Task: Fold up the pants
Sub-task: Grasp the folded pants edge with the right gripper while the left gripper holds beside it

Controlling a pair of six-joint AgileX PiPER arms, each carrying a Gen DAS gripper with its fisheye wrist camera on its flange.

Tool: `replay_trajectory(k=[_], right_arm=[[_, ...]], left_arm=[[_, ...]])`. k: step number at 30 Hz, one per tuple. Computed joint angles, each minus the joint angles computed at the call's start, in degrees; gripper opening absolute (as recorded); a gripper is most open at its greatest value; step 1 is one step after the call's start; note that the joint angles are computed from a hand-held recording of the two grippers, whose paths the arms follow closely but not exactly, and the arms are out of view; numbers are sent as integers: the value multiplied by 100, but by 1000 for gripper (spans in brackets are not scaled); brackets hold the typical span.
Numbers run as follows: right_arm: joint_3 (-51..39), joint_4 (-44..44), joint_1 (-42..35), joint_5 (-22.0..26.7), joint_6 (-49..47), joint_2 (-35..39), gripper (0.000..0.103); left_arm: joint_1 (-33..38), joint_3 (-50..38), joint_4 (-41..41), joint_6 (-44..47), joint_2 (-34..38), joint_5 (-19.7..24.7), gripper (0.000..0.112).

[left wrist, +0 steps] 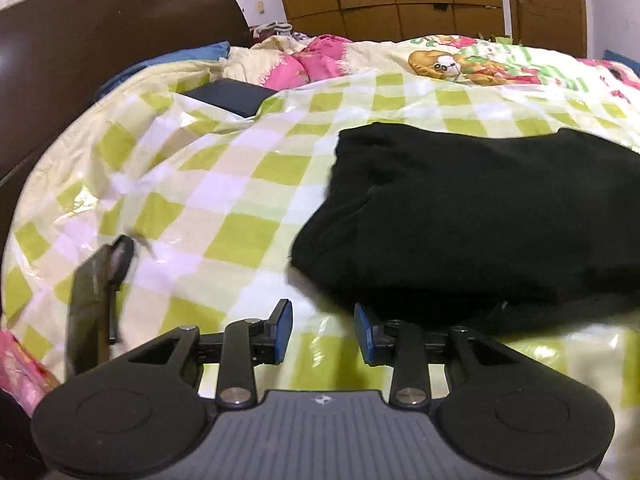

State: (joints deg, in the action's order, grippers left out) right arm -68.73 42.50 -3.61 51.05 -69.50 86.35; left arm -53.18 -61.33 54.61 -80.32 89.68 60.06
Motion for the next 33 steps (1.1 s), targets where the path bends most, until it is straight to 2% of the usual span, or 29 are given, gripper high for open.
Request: replay_trajectory(k=[2, 3, 7, 8, 9, 10, 12, 14, 16, 18, 20, 22, 28, 33], right_arm=[[-140, 51, 687, -267, -264, 228, 64], [-83, 186, 983, -496, -501, 256, 64], [-45, -3, 2090, -2028, -1272, 783, 66], [-132, -296, 2229, -2240, -1107, 914, 65], [-256, -632, 2276, -2224, -713, 994, 60], [-515, -886, 2222, -1978, -140, 1119, 38], [-1323, -836, 1791, -930, 1005, 1489, 18], [-2308, -625, 1336, 161, 2089, 1902, 11], [-2925, -459, 1128, 704, 2650, 2158, 10], [-3583, -261, 956, 1286, 3217, 2499, 10], [-3789, -244, 1008, 1414, 3341, 2612, 11], [-3695, -289, 1114, 1406, 3223, 2566, 11], [-3825, -75, 1464, 1473, 3429, 2882, 11], [-3870, -1, 1890, 1329, 3362, 3133, 11]], left_arm=[[-116, 221, 73, -70, -115, 301, 49], [-50, 351, 50, -90, -215, 298, 49], [247, 831, 106, -111, -636, -50, 49], [258, 923, 196, -63, -729, -164, 49], [269, 972, 281, 1, -779, -249, 49], [280, 993, 378, 65, -798, -319, 49], [332, 1033, 601, 168, -829, -549, 49], [387, 1017, 820, 238, -843, -790, 49], [347, 909, 1167, 335, -692, -929, 50], [239, 746, 1615, 490, -411, -906, 55], [180, 567, 2178, 365, -70, -688, 57], [356, 371, 2338, 339, 112, -698, 57], [992, 316, 2341, 307, 186, -823, 53], [1128, 651, 2151, 254, 137, -366, 53]])
